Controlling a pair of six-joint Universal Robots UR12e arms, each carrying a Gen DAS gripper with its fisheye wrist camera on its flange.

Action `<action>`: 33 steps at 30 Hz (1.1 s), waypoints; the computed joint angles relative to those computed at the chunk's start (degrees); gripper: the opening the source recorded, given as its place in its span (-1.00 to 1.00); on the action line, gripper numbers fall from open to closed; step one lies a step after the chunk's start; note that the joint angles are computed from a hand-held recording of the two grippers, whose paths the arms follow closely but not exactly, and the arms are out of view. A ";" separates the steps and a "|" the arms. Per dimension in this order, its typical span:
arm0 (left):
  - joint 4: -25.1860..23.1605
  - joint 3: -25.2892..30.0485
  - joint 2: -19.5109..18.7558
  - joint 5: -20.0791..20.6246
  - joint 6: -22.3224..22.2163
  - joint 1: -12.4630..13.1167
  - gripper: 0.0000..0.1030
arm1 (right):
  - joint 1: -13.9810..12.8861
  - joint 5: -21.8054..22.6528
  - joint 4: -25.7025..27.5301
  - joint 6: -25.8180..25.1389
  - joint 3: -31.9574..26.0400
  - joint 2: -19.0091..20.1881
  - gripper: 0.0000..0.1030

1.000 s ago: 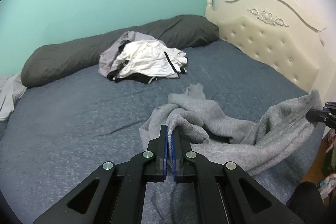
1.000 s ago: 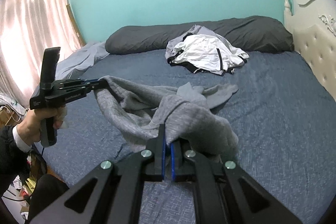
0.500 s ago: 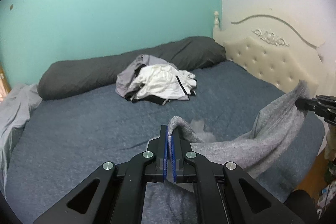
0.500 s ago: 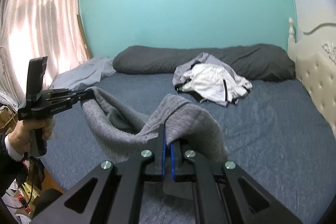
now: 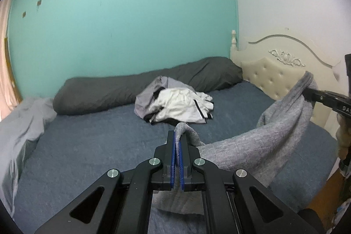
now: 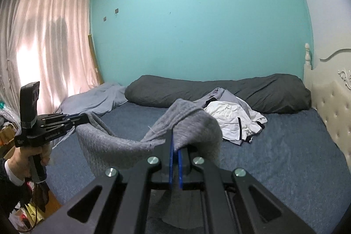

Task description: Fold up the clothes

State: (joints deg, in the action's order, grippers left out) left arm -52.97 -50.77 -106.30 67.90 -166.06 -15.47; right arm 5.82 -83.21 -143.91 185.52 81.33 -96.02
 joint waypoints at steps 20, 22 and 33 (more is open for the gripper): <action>-13.51 -17.12 4.00 5.65 8.96 -0.78 -0.94 | 0.56 3.26 15.68 -2.88 11.74 -1.47 -0.94; -14.40 -17.34 3.88 5.21 8.61 -0.65 -0.94 | 0.90 3.01 16.43 -3.19 12.28 -1.47 -0.94; -16.62 -16.52 3.74 0.76 4.48 1.24 -0.78 | 1.36 2.99 20.33 -4.67 12.79 -1.14 -0.94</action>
